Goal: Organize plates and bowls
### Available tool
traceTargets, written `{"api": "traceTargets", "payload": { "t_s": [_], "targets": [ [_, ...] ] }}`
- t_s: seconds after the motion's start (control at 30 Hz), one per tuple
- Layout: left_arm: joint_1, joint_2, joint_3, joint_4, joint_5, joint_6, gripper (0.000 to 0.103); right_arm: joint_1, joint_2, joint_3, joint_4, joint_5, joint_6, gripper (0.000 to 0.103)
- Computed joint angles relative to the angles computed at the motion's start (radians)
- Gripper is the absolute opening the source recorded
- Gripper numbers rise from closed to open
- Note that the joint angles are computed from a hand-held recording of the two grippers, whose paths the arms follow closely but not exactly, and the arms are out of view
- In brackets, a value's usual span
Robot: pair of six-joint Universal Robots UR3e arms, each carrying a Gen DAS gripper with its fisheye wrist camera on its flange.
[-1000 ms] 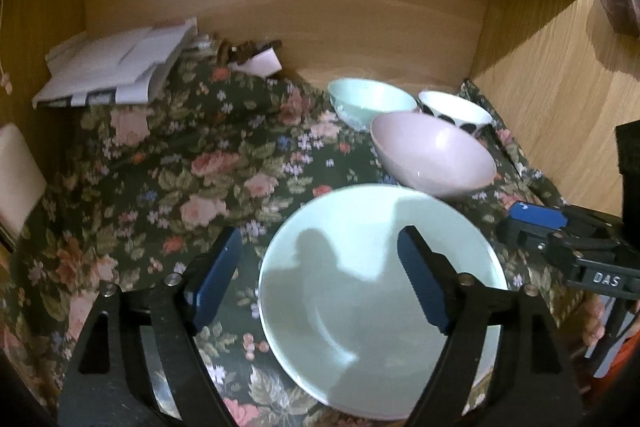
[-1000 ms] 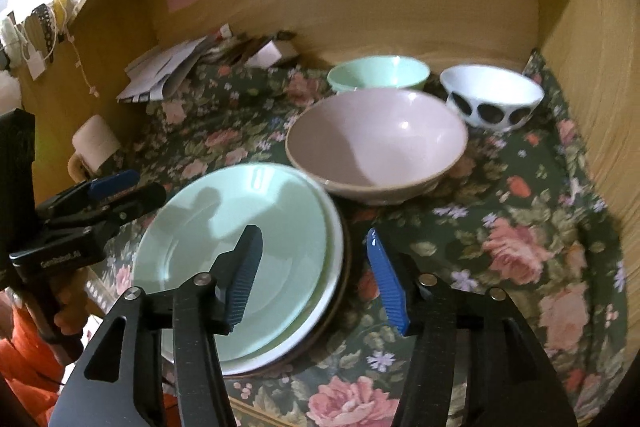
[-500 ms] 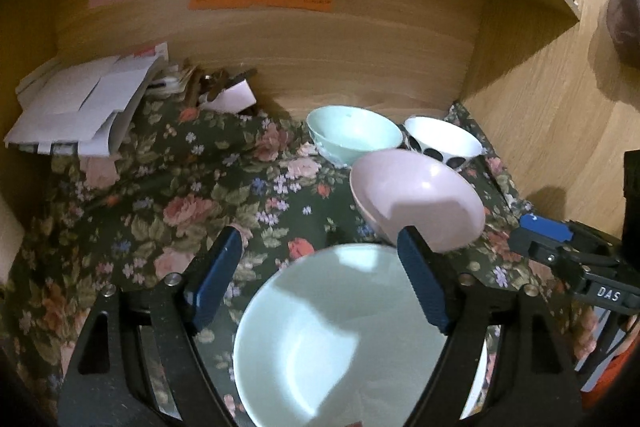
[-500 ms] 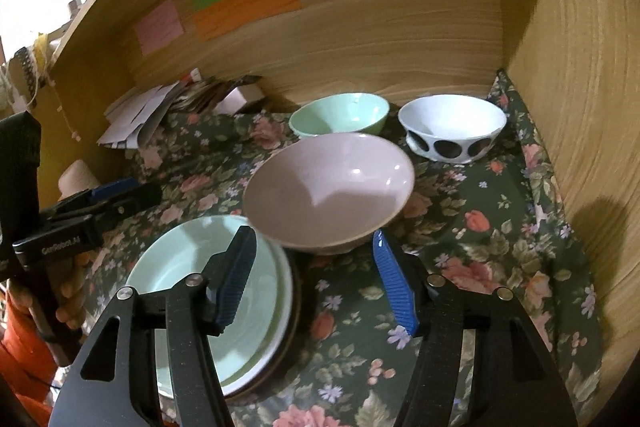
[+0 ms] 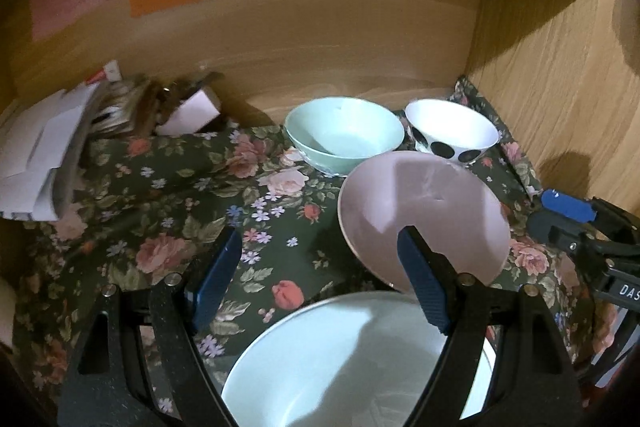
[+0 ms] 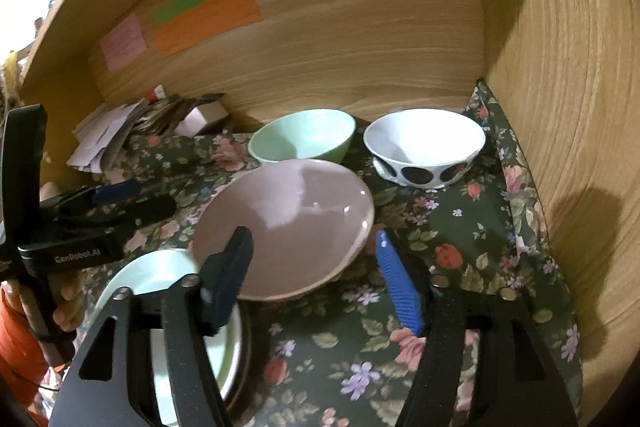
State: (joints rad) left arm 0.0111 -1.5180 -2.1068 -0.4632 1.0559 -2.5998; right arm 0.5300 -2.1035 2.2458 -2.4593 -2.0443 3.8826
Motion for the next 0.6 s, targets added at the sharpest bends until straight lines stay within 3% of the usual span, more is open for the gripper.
{"api": "traceTargets", "payload": {
  "t_s": [0.1, 0.27, 0.6],
  "targets": [
    [-0.033, -0.075, 0.055, 0.002, 0.024, -0.019, 0.080, -0.034, 0.001, 0.012, -0.006, 0.005, -0.023, 0.068],
    [-0.076, -0.167, 0.135, -0.026, 0.045, -0.026, 0.079, -0.155, -0.029, 0.065, -0.036, 0.120, -0.078, 0.069],
    [-0.144, -0.288, 0.254, -0.103, 0.123, -0.031, 0.047, -0.254, -0.007, 0.129, -0.119, 0.220, -0.124, 0.069]
  ]
}}
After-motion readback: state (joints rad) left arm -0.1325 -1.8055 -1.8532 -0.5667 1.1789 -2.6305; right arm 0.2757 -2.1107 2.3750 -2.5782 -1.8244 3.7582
